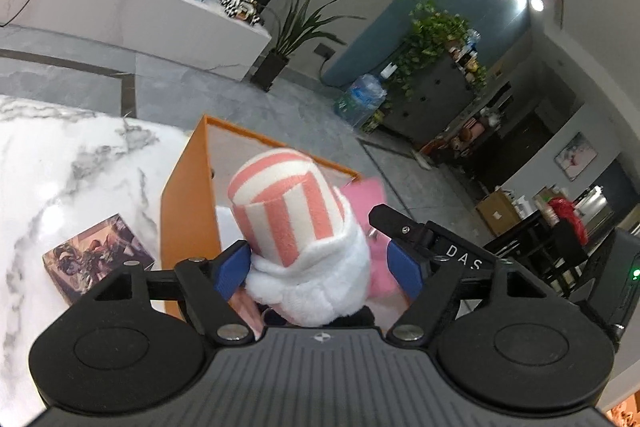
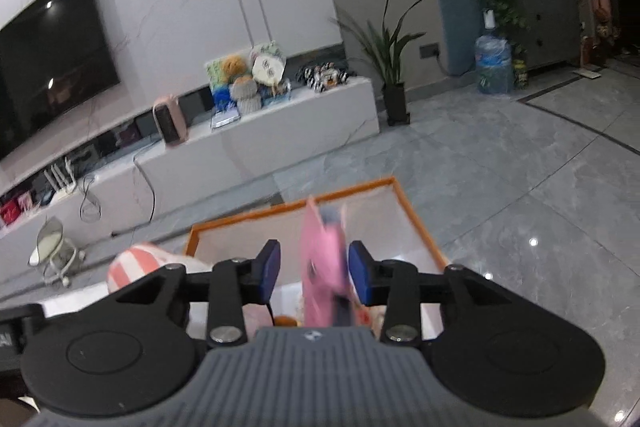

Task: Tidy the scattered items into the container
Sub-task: 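Lower the plush and wallet into the box and open both tools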

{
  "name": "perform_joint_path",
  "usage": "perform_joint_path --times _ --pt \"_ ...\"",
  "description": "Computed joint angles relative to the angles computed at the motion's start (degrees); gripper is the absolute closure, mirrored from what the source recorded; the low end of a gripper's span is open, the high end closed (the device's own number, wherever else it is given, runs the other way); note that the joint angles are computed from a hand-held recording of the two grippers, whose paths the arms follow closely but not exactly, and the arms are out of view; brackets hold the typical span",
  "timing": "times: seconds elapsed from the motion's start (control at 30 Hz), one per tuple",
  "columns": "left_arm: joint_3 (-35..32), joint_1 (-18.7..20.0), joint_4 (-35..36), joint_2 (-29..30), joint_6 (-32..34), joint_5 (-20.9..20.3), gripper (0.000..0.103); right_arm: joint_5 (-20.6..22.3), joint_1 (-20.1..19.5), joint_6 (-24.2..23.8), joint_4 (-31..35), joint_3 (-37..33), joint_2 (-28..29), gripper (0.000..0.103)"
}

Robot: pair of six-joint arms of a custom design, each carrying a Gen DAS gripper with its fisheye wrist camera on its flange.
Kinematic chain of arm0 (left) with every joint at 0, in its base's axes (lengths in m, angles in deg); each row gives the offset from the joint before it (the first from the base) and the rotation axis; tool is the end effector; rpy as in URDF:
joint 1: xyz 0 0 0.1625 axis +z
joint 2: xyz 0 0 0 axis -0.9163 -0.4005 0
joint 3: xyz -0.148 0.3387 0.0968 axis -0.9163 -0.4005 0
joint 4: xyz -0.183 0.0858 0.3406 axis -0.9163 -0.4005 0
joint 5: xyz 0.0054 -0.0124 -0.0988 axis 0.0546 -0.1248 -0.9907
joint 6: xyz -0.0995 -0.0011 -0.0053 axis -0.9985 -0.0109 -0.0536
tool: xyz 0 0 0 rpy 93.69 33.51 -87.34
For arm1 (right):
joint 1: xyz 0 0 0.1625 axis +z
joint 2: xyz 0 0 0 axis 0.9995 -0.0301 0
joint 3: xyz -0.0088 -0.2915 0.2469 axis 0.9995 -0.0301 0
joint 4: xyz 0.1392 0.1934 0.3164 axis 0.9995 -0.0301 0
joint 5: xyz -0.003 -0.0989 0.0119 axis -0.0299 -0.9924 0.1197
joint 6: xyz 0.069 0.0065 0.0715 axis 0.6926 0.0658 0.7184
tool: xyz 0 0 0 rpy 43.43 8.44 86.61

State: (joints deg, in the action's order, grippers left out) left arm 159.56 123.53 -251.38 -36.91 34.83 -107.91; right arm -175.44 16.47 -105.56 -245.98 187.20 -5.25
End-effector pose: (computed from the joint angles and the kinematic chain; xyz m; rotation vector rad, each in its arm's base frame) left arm -0.1944 -0.5634 0.1163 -0.6477 -2.8662 0.8110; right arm 0.2107 -0.5237 0.1810 0.0777 -2.1140 1.4402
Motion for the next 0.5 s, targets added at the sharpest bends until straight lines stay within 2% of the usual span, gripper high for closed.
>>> perform_joint_path --times 0.17,0.5 --pt "0.4 -0.2 -1.7 -0.4 -0.3 -0.8 0.015 0.4 0.2 -0.6 -1.9 0.2 -0.1 0.061" --pt "0.6 -0.2 -1.2 -0.8 0.5 -1.2 0.015 1.6 0.6 -0.9 -1.5 0.7 -0.6 0.061"
